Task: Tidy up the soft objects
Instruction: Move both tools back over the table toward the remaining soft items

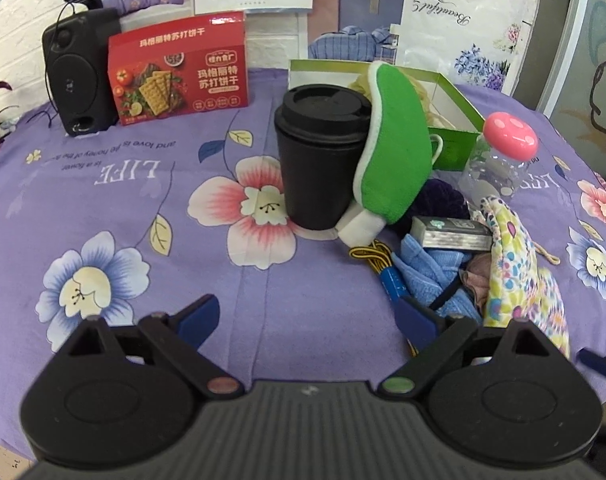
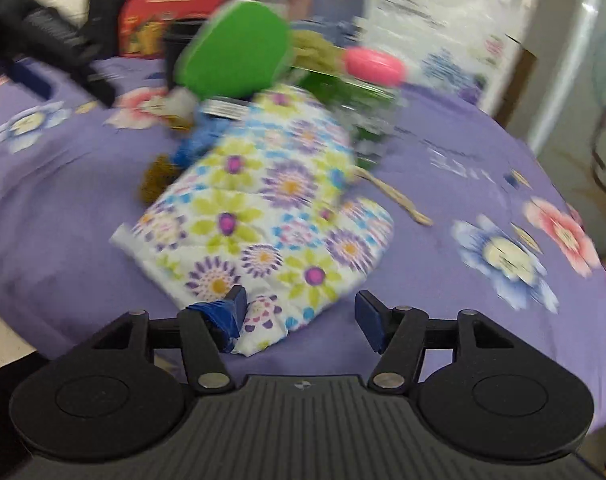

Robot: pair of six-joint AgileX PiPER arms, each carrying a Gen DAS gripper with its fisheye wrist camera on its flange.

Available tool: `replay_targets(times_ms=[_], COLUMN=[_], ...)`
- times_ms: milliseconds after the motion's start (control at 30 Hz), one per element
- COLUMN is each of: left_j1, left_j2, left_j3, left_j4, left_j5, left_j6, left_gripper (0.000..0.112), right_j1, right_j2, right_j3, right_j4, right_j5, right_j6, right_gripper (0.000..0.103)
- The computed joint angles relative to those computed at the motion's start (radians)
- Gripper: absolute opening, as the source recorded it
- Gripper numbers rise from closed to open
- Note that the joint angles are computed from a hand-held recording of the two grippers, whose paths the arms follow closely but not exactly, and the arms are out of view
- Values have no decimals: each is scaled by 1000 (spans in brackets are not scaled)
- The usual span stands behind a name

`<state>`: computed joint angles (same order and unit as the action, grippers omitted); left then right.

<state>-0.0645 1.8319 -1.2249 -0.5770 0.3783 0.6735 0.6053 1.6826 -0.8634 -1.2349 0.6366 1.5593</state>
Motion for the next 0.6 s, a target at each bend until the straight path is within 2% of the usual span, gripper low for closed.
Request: replay_targets(times_ms=[133, 233, 400, 500, 600], left_j1=[-19, -30, -65, -94, -120], left_j2=[5, 8, 30, 52, 86], left_j3=[-2, 0, -19, -41, -77], left_j4=[23, 5, -27, -55, -126], left_j5=[8, 20, 63, 98, 145], left_j6=[-14, 11, 48, 87, 161], left_gripper=[93, 93, 93, 93, 93], right_j1=[-128, -185, -153, -154, -216], right_j2=[-71, -103, -211, -275, -276], right_j3=[94, 115, 164, 185, 177], right_j4=[-43, -14, -64, -147, -205], right_j5=[-6, 52, 98, 47, -72], right_j6=[103, 106, 197, 299, 365], right_gripper=[51, 52, 53, 53, 53])
